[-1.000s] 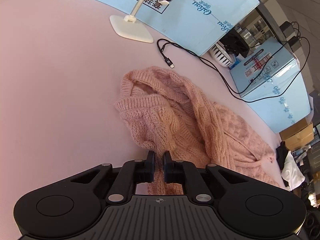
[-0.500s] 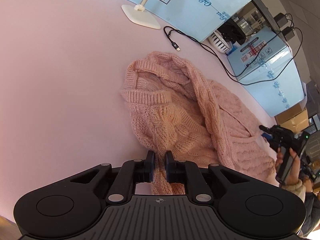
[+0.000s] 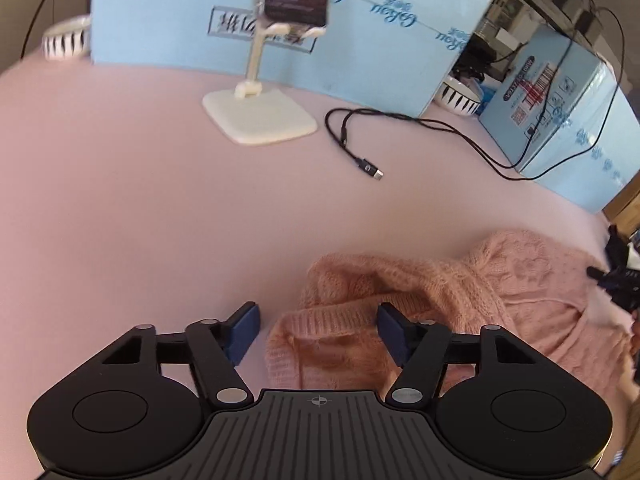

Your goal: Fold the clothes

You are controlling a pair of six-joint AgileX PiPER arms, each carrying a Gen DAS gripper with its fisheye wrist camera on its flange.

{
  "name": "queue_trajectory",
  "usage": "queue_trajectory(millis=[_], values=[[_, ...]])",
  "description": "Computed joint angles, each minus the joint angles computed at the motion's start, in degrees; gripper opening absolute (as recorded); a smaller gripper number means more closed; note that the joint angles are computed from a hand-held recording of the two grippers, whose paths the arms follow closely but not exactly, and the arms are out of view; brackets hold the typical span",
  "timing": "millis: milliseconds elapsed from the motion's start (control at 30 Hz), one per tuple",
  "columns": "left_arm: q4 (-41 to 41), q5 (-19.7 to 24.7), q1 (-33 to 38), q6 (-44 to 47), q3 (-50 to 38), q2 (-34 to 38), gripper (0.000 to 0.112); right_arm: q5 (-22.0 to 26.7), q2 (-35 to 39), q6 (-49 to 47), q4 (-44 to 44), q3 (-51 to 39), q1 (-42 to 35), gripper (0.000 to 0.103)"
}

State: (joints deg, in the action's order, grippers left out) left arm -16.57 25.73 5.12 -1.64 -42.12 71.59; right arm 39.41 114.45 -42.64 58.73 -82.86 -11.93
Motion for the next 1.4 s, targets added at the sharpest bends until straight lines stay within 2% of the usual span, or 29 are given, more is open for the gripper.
queue_trajectory(millis=[67,100,167,233,300,367,400,433,467,533,600,667,700,767,800,900,967,1033,1133,1167,1200,1233,1267,1300,1400], values=[[-4.14,-0.78,-0.78,0.63,-1.37,2.43,0.014,-2.18,0.14,0.91,-0.44,-0.46,0.50,0.006],[-4.21,-3.15,-1.70,-0.05,-1.90,4.07,0.013,-4.77,0.21,1.72,-1.42,-0.75,1.42,0.006],[1.59,-6.17,-3.71,-5.85,-4.15,7.36,0.013,-11.21,-0.06,1.51,-2.67,-0.41,3.22,0.006],[4.16,-7.71,-4.53,-9.91,-8.44,12.10,0.012,-13.24,0.93,-1.03,0.03,-1.35,3.41,0.006],[11.71,-8.84,-5.68,-18.27,-12.46,16.15,0.012,-14.35,1.91,-2.03,1.39,-2.58,3.34,0.006],[16.95,-9.78,-6.44,-24.96,-16.08,20.01,0.013,-15.39,3.31,2.58,-3.35,-4.92,3.78,0.006],[16.69,-10.28,-6.49,-25.58,-17.24,21.49,0.017,-14.97,4.34,7.53,-8.31,-6.90,4.04,0.007],[16.74,-10.51,-6.53,-26.35,-18.05,22.50,0.018,-12.43,6.13,10.20,-10.99,-9.28,3.74,0.007],[14.83,-9.84,-6.27,-24.83,-18.99,23.06,0.020,-10.68,6.66,10.57,-11.38,-10.77,3.22,0.013],[8.01,-5.57,-4.86,-17.63,-20.63,22.12,0.031,-6.70,5.27,4.65,-5.27,-10.21,0.60,0.024],[5.26,-3.41,-3.63,-13.71,-18.88,18.23,0.053,-1.72,2.13,-5.42,5.05,-6.68,-3.51,0.059],[9.74,-3.33,-3.59,-17.12,-12.33,9.52,0.066,5.19,-2.79,-14.98,12.84,-1.27,-9.90,0.075],[10.00,-2.02,-3.44,-17.63,-9.88,5.90,0.069,7.83,-4.16,-16.68,13.29,0.20,-12.22,0.075],[4.45,1.30,-1.90,-12.96,-5.93,0.10,0.070,15.19,-7.24,-15.57,8.35,1.96,-18.06,0.075],[0.25,3.36,-0.67,-9.29,-3.84,-2.84,0.070,18.51,-8.26,-15.07,6.11,2.25,-20.67,0.075],[-10.90,9.84,1.29,-1.37,2.18,-9.02,0.070,22.94,-9.00,-7.94,-3.06,2.90,-24.28,0.074],[-13.94,9.95,-1.00,-0.85,5.27,-11.00,0.070,23.82,-8.53,-3.70,-6.95,4.05,-25.51,0.071],[-13.05,7.88,-5.47,-3.02,5.89,-10.77,0.070,20.79,-8.31,-3.43,-7.12,6.01,-25.41,0.071],[-20.45,7.40,-7.18,4.26,4.27,-6.41,0.070,13.62,-6.69,-4.86,-3.07,8.02,-23.77,0.064],[-20.57,6.44,-8.43,5.13,3.48,-4.88,0.070,10.80,-6.47,-7.02,-1.05,8.85,-22.83,0.044],[-18.41,5.11,-10.29,3.83,2.67,-3.88,0.070,8.82,-5.90,-8.51,-0.42,8.82,-21.69,0.005],[-15.59,3.88,-11.94,1.28,2.07,-3.21,0.069,7.12,-5.04,-10.39,0.36,8.81,-20.31,0.008],[-11.68,2.79,-13.33,-3.34,1.87,-3.16,0.047,6.41,-4.77,-12.70,2.84,9.53,-20.01,0.007],[-10.00,2.50,-13.71,-5.68,1.85,-3.17,0.010,5.87,-5.07,-15.79,5.41,10.40,-20.05,0.007],[-15.87,4.81,-9.61,-0.99,3.81,-4.98,0.006,3.31,-8.64,-28.39,15.03,15.44,-21.17,0.007]])
